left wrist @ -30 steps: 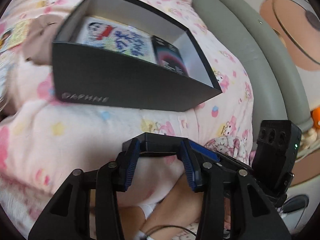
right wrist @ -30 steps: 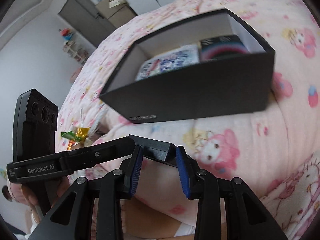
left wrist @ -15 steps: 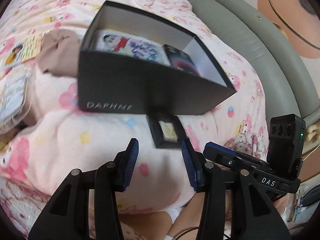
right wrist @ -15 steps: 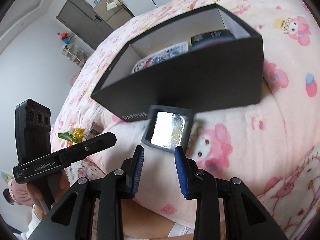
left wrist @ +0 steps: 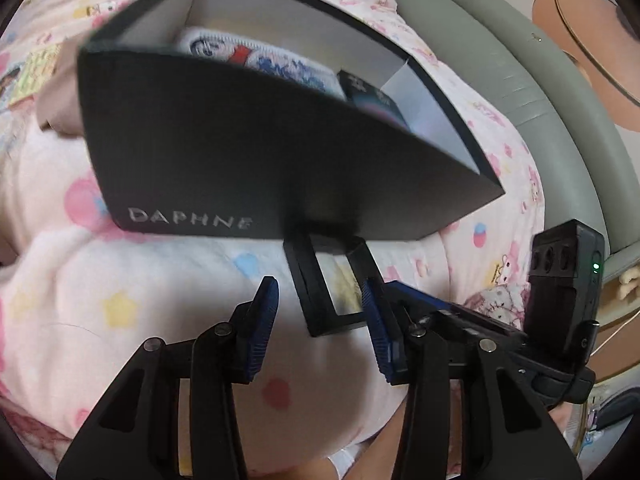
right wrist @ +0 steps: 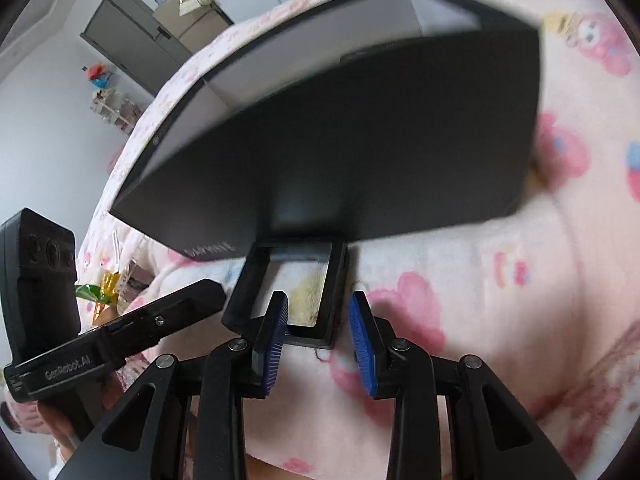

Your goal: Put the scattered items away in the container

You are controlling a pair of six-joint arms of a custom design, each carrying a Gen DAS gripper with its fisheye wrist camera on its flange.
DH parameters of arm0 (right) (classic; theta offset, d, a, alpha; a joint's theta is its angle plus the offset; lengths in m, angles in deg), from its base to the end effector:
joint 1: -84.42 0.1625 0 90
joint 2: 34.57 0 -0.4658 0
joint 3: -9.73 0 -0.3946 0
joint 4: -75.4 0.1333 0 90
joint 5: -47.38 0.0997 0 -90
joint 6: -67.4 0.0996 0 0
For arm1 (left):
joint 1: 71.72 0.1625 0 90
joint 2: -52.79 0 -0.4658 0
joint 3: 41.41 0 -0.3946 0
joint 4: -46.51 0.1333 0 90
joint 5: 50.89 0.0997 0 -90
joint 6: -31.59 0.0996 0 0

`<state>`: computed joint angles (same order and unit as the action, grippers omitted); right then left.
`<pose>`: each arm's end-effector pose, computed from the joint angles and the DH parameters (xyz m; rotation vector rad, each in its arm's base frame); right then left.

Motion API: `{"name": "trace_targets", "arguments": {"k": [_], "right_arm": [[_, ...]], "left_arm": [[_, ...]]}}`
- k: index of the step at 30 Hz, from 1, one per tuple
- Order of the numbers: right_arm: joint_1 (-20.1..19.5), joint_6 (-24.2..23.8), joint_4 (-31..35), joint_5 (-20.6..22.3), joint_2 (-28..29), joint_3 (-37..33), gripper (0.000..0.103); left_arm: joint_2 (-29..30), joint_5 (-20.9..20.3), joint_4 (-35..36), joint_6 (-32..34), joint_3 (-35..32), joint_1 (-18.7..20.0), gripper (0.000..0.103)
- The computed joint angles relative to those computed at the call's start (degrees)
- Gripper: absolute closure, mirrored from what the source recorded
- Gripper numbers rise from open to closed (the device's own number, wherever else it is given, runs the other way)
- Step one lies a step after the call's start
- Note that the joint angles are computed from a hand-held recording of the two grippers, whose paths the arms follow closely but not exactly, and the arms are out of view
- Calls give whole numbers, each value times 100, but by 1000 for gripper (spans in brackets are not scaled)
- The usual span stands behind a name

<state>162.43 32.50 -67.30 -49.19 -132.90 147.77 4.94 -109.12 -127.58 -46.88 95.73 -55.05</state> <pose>0.0454 -0.3730 0.2973 0.5645 -2.8824 0.2397 -0.3386 -0.2953 0.0199 -0.0902 2.8244 -0.7486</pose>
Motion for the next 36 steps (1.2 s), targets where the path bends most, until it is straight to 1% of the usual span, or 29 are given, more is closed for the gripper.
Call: {"name": "trace_targets", "arguments": {"k": [2,3,4,7,8,9,10,11,13,16,17,19,21,22,24,25,26,27,28,32,34,36], "right_arm": [[-103,-42,278,174,-34,-25,74],[-146,-123,539,303,-93,-67,75],[-136,-171,621,296,-138,-78,75],[-107,-339,831,213,-348,-111,75],[-137,-348,930,273,-412,-144,75],[-126,-301,942,309,-438,-174,75],[-89,-287,794,253,-407,-172,75],[10,-323,431,82,-350,-105,75],[133,-321,15,-155,-164,-39,75],[58,-266,398,-87,-32,-108,75],[83,-343,418,-137,-40,-79,75],[164,-443,243,-255,-82,17,76],[99,-371,437,-143,-128,-44,76],[55,-351,517,-80,-161,-65,76],[37,-412,429,85,-339,1,76],[-5,-622,287,157,-461,75,76],[90,-778,157,170,-574,151,76],[192,-919,169,221,-707,163,76],[247,-970,240,289,-782,129,76],[427,-964,596,618,-981,-137,76],[496,-908,697,770,-946,-306,76],[705,-942,415,657,-769,-346,76]], "left_arm": [[57,-133,-66,150,-33,7,65],[59,-164,1,199,-61,-17,65],[54,-168,-36,265,-49,-54,65],[112,-338,-938,329,191,-79,65],[110,-294,-1014,250,240,-103,65],[85,-189,-852,136,227,-128,65],[72,-110,-695,51,200,-119,65],[89,-99,-658,11,178,-80,65],[136,-152,-509,1,72,28,65],[268,-299,-287,142,-104,82,66],[292,-273,-100,139,-175,56,66],[295,-234,112,144,-254,25,67],[237,-256,29,112,-164,14,67],[234,-260,-80,90,-111,-6,69],[212,-251,-395,5,7,-79,69],[161,-219,-410,-59,36,-138,69],[143,-153,-283,-81,-26,-180,69],[52,-44,-23,-121,-80,-265,69],[-55,126,207,-167,-128,-368,69],[-407,642,405,-242,-233,-588,69],[-534,844,675,21,-457,-586,69],[-619,994,609,490,-594,-525,70]]}}
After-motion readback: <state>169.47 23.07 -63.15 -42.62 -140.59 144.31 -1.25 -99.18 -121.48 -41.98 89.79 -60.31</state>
